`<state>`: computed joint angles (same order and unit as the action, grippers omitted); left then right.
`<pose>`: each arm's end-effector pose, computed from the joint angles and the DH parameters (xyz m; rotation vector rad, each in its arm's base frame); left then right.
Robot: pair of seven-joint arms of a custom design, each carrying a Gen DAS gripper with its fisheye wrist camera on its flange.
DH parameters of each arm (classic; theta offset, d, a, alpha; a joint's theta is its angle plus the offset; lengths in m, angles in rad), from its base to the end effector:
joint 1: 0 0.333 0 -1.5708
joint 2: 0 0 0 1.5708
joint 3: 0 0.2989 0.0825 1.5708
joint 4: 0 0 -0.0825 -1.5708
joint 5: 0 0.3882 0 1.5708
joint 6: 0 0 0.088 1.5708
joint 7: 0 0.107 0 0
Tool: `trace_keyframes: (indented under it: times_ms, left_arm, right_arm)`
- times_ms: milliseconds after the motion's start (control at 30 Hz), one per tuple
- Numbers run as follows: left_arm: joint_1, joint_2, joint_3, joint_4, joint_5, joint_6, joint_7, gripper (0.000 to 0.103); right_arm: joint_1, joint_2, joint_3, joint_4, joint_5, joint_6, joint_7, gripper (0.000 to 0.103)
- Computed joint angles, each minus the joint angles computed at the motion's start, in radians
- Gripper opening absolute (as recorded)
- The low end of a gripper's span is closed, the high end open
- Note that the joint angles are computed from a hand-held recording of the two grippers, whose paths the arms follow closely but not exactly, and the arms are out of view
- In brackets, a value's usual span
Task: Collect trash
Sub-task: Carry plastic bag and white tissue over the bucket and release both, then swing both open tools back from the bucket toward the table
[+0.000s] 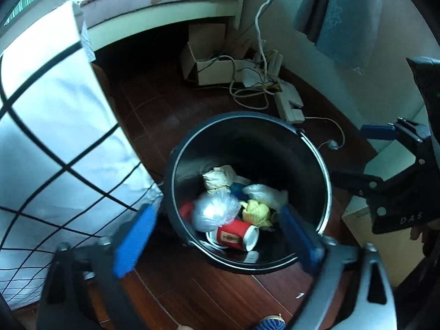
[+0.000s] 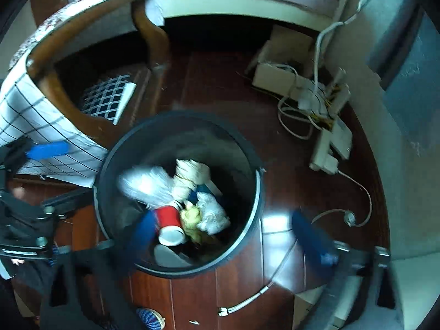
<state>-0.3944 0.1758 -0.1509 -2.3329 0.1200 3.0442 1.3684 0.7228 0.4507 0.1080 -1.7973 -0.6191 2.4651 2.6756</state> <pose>0.4739 -0.2977 0.3026 -1.5024 2.3931 -0.7032 0.4537 0.4897 0.3030 -2.1384 1.8299 -0.4936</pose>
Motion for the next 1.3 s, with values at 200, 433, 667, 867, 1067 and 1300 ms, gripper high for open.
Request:
trace_keyframes:
  times_ms: [200, 433, 667, 867, 1067, 1300]
  left_arm:
    - [-0.059, -0.016, 0.076, -0.014, 0.160, 0.008, -0.147, 0.102]
    - [-0.050, -0.051, 0.094, -0.043, 0.272, 0.029, -0.250, 0.102]
    - [-0.001, -0.097, 0.061, -0.071, 0.377, 0.023, -0.351, 0.102]
    - [0.065, -0.144, 0.009, -0.107, 0.427, 0.032, -0.399, 0.102]
    - [0.137, -0.199, -0.048, -0.143, 0.465, 0.041, -0.436, 0.102]
    - [0.266, -0.292, -0.143, -0.188, 0.616, 0.044, -0.606, 0.102]
  right_arm:
    - [0.010, -0.003, 0.002, 0.009, -0.011, -0.017, -0.012, 0.102]
    - [0.029, -0.008, 0.000, 0.024, -0.042, -0.040, 0.011, 0.102]
    - [0.055, -0.019, 0.004, 0.040, -0.078, -0.070, 0.042, 0.102]
    - [0.073, -0.036, 0.006, 0.048, -0.114, -0.093, 0.094, 0.102]
    - [0.095, -0.048, 0.012, 0.058, -0.158, -0.130, 0.134, 0.102]
    - [0.113, -0.051, 0.019, 0.080, -0.203, -0.151, 0.173, 0.102]
